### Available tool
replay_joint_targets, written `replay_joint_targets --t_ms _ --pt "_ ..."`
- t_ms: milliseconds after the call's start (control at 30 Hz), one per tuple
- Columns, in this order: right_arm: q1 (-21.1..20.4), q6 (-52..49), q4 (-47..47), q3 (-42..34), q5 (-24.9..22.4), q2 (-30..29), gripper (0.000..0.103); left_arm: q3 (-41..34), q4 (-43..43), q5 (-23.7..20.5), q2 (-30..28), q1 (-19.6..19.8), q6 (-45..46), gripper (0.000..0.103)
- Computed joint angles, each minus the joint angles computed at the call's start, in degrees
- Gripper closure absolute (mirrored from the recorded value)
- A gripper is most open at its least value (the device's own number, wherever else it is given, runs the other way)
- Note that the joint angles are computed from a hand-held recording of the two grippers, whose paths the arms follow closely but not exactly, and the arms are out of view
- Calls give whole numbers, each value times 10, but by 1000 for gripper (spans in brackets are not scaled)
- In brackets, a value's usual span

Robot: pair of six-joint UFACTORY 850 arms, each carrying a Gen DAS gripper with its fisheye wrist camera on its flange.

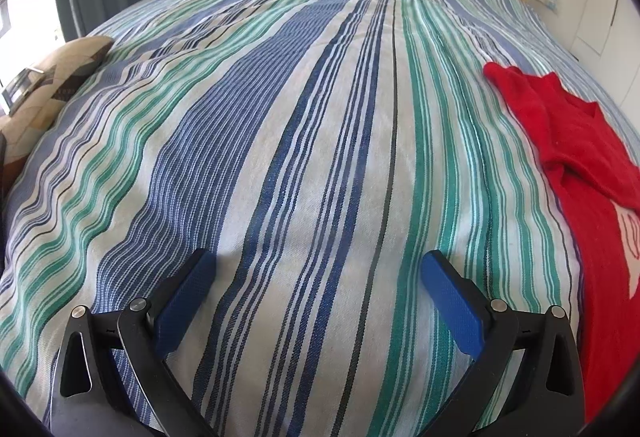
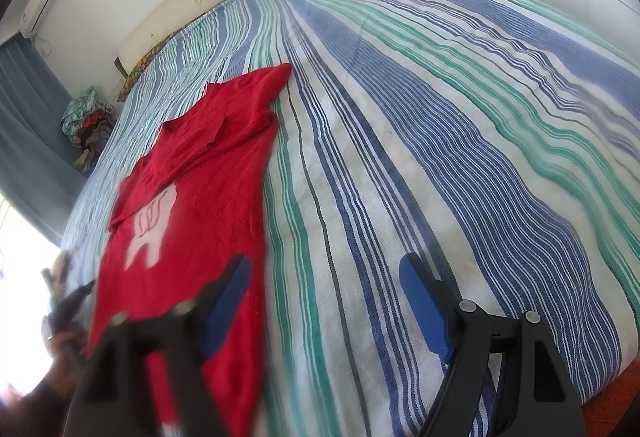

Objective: Fold small clothes

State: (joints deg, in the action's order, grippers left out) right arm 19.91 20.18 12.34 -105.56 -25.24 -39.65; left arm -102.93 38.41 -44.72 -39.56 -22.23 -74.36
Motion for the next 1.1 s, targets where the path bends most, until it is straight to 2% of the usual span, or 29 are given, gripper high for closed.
replay_joint_targets --t_ms 233,367,467,533,667,700,800,933,1000,1033,1100 --pt "2 3 -9 0 4 1 27 14 -58 -6 24 -10 36 1" --pt "2 -7 -3 15 21 17 27 49 -158 66 68 -29 121 2" --pt "-2 -81 67 25 24 35 27 66 -241 113 91 -52 218 2" --pt "-6 -159 137 19 -8 40 27 62 -292 117 91 -67 283 2" --pt "-14 -277 257 -7 -132 28 27 27 -397 91 65 -83 400 2" --pt "-14 -287 270 -9 -156 26 27 18 -410 81 56 -86 413 2" --pt "-12 -288 289 -17 -213 12 27 -10 -372 44 33 -98 398 3" --pt "-2 -241 241 -32 -232 -10 27 -5 -384 51 33 -96 399 3" --pt "-2 -245 258 -36 -235 -22 27 1 -405 60 35 -91 399 3" --pt "-3 -250 275 -39 -239 -30 27 -1 -409 61 34 -90 397 4" --pt "-1 -261 292 -51 -252 -44 29 -6 -393 50 33 -94 386 16"
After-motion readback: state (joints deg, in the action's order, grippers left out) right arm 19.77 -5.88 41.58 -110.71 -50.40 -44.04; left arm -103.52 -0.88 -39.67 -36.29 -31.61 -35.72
